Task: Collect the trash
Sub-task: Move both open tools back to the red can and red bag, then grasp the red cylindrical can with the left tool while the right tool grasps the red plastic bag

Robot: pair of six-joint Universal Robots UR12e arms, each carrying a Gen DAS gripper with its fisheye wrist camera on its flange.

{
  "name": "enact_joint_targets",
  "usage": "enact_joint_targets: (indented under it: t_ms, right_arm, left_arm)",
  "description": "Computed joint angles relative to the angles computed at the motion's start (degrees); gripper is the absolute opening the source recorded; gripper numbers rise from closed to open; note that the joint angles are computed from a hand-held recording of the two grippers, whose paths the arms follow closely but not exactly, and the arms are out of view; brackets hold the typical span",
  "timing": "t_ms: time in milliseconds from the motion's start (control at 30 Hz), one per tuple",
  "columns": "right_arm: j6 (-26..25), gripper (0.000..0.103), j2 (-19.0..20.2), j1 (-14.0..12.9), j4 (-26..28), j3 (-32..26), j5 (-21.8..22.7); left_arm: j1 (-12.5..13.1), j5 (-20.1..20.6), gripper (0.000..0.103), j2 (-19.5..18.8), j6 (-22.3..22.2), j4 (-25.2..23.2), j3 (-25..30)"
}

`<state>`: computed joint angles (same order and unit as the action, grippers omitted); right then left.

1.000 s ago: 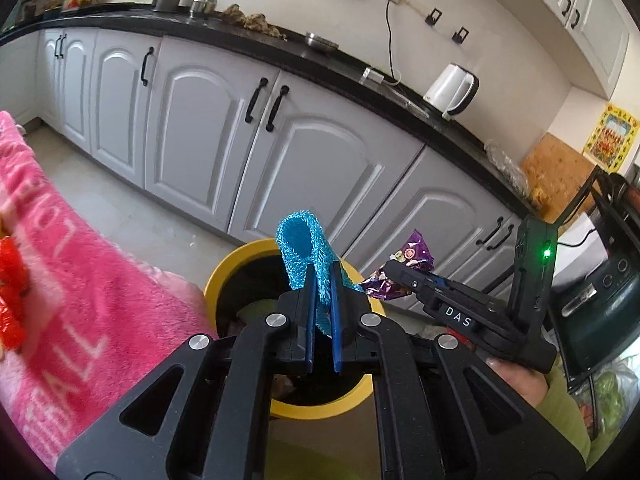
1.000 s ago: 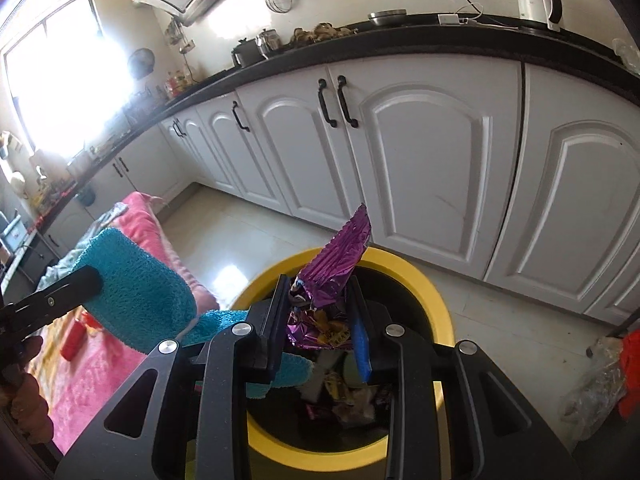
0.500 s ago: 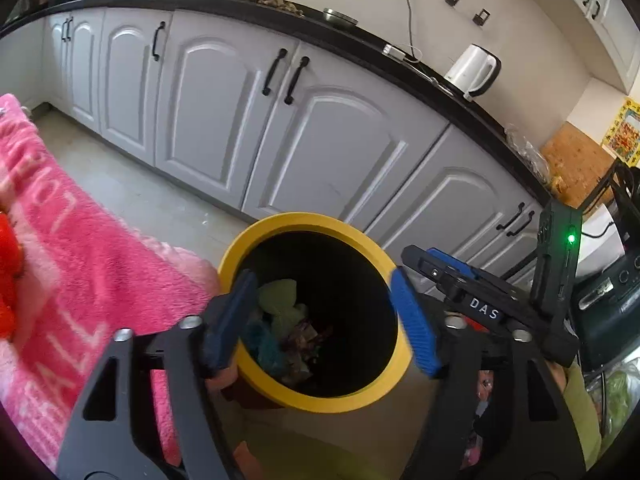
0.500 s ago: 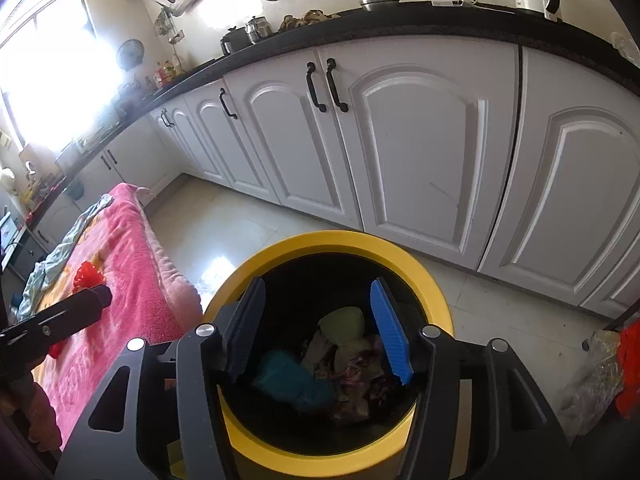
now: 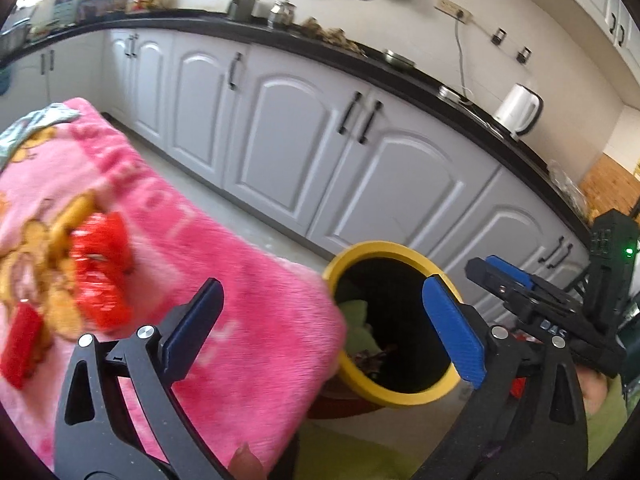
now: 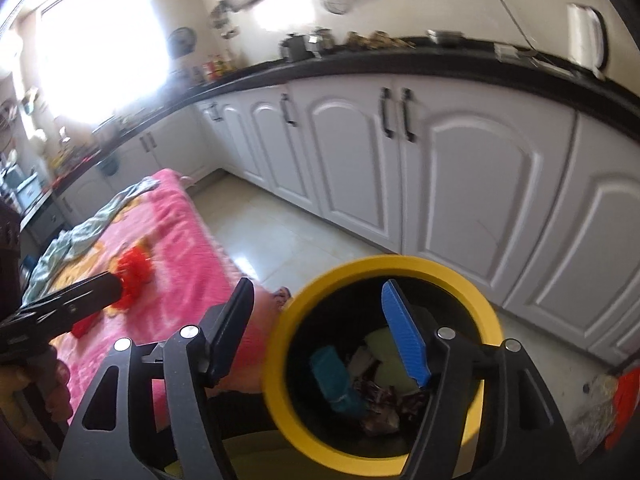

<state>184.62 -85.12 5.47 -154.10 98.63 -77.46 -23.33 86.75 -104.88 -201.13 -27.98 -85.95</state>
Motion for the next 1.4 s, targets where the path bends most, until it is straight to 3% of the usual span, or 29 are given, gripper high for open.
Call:
enact_joint_targets:
  t_ms: [367, 867, 1133, 1400]
  right_arm:
    - [-4.64, 0.069, 2.14, 5.47, 0.29, -4.05, 1.11]
    - [-9.21, 0.071, 7.76, 12.28, 3.5, -11.0, 3.25]
    - [-10.85, 0.071, 11.61, 14.52, 8.12, -14.99, 3.22]
    - [-9.29, 0.071, 15.42, 15.09, 15.24, -18.87, 6.43]
  left_arm:
    - [2.94, 6.02, 0.092, 5.64, -2.92, 3.94, -6.66]
    - [6.53, 13.11, 0.092, 11.28, -5.34, 4.22, -13.45]
    - [8.76, 14.61, 0.092, 13.2, -7.72, 2.52, -16.71]
    - [11.1, 11.94, 0.092, 13.99, -7.56, -0.05, -19.35]
